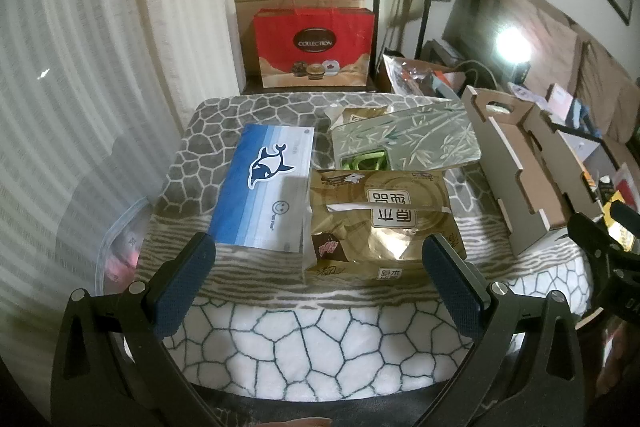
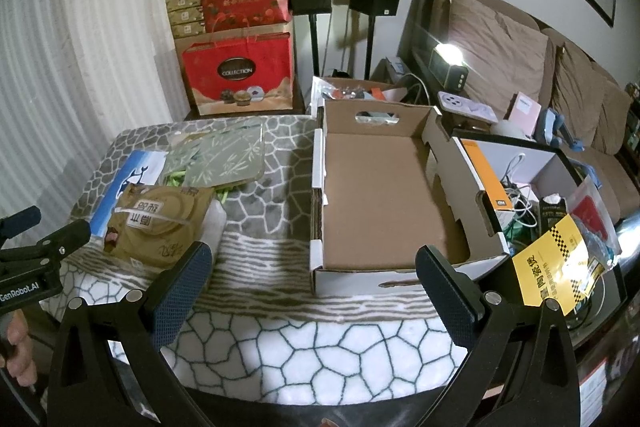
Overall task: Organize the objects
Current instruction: 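Move the left tool toward the silver bamboo-pattern tray on the table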
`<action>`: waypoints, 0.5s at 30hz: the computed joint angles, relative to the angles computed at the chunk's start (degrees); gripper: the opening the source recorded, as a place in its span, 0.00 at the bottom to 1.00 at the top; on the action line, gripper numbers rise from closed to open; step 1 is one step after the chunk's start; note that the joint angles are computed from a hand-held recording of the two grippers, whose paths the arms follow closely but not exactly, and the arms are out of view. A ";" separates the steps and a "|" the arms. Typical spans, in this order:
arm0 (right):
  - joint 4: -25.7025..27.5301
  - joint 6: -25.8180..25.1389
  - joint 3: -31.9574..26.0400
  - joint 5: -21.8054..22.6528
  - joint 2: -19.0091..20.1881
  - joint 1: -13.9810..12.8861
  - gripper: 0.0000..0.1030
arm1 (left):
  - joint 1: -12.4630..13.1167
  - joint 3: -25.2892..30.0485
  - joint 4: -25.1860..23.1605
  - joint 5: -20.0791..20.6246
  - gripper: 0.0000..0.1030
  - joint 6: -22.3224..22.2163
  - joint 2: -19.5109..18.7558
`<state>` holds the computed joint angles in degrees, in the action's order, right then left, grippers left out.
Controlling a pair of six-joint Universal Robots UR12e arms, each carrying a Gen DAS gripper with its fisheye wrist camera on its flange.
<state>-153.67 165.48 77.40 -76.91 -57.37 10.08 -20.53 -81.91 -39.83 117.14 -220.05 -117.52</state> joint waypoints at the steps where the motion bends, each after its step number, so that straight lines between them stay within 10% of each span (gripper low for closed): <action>1: 0.05 -0.02 -0.10 -0.01 0.03 0.02 1.00 | 0.00 0.08 -0.05 -0.02 1.00 0.05 -0.03; 15: 0.19 -0.13 -0.41 -0.01 0.17 0.09 1.00 | 0.02 0.32 0.16 -0.22 1.00 0.35 -0.17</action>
<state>-153.48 165.35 76.99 -76.92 -57.20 10.18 -20.51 -81.59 -39.67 116.92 -219.70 -117.69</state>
